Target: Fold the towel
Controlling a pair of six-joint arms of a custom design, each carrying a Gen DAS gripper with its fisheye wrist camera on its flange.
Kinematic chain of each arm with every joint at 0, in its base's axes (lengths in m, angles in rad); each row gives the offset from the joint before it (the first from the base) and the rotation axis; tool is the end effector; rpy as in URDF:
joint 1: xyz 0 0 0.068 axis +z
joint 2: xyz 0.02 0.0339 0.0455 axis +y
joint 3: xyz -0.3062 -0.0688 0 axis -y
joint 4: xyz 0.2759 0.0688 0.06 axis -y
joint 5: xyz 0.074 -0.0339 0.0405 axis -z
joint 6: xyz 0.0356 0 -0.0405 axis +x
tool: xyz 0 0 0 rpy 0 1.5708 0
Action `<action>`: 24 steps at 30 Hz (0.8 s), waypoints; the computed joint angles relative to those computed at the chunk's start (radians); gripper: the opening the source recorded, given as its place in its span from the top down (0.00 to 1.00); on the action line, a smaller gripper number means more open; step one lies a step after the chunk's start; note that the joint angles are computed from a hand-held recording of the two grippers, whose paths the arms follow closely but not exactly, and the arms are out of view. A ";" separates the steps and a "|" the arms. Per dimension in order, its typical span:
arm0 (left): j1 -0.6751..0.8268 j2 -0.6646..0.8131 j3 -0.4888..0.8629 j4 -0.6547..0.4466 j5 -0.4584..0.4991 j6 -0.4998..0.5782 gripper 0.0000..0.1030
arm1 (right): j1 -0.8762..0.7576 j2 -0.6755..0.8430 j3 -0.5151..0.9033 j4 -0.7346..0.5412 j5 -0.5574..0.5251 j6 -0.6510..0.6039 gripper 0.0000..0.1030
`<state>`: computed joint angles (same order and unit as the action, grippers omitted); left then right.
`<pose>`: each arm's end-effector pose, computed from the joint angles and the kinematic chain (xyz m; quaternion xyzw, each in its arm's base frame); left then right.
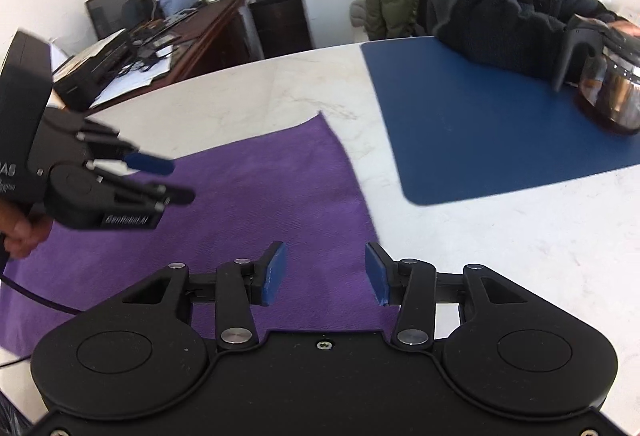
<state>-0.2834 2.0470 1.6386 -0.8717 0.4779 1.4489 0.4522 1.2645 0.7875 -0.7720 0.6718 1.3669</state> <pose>0.4444 -0.1465 0.2299 0.7546 0.5966 -0.1181 0.2464 0.2188 0.0817 0.2354 0.4589 0.8128 -0.0804 0.3497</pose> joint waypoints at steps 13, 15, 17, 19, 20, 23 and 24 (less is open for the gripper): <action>0.133 0.037 0.045 -0.108 -0.034 -0.166 0.44 | 0.140 0.096 0.151 -0.156 -0.043 0.136 0.49; 0.146 0.007 0.009 -0.078 -0.026 -0.200 0.41 | 0.154 0.100 0.165 -0.168 -0.033 0.129 0.45; 0.165 -0.024 -0.017 -0.075 -0.012 -0.240 0.37 | 0.156 0.083 0.159 -0.151 -0.024 0.105 0.39; 0.179 -0.054 -0.048 -0.064 -0.004 -0.279 0.33 | 0.142 0.056 0.137 -0.107 -0.023 0.065 0.36; 0.188 -0.080 -0.076 -0.048 0.001 -0.307 0.30 | 0.132 0.036 0.121 -0.077 -0.023 0.029 0.35; 0.200 -0.150 -0.150 0.000 0.004 -0.375 0.29 | 0.102 -0.024 0.093 -0.019 -0.030 -0.093 0.34; 0.202 -0.167 -0.166 0.005 0.008 -0.390 0.29 | 0.099 -0.043 0.090 -0.016 -0.027 -0.117 0.34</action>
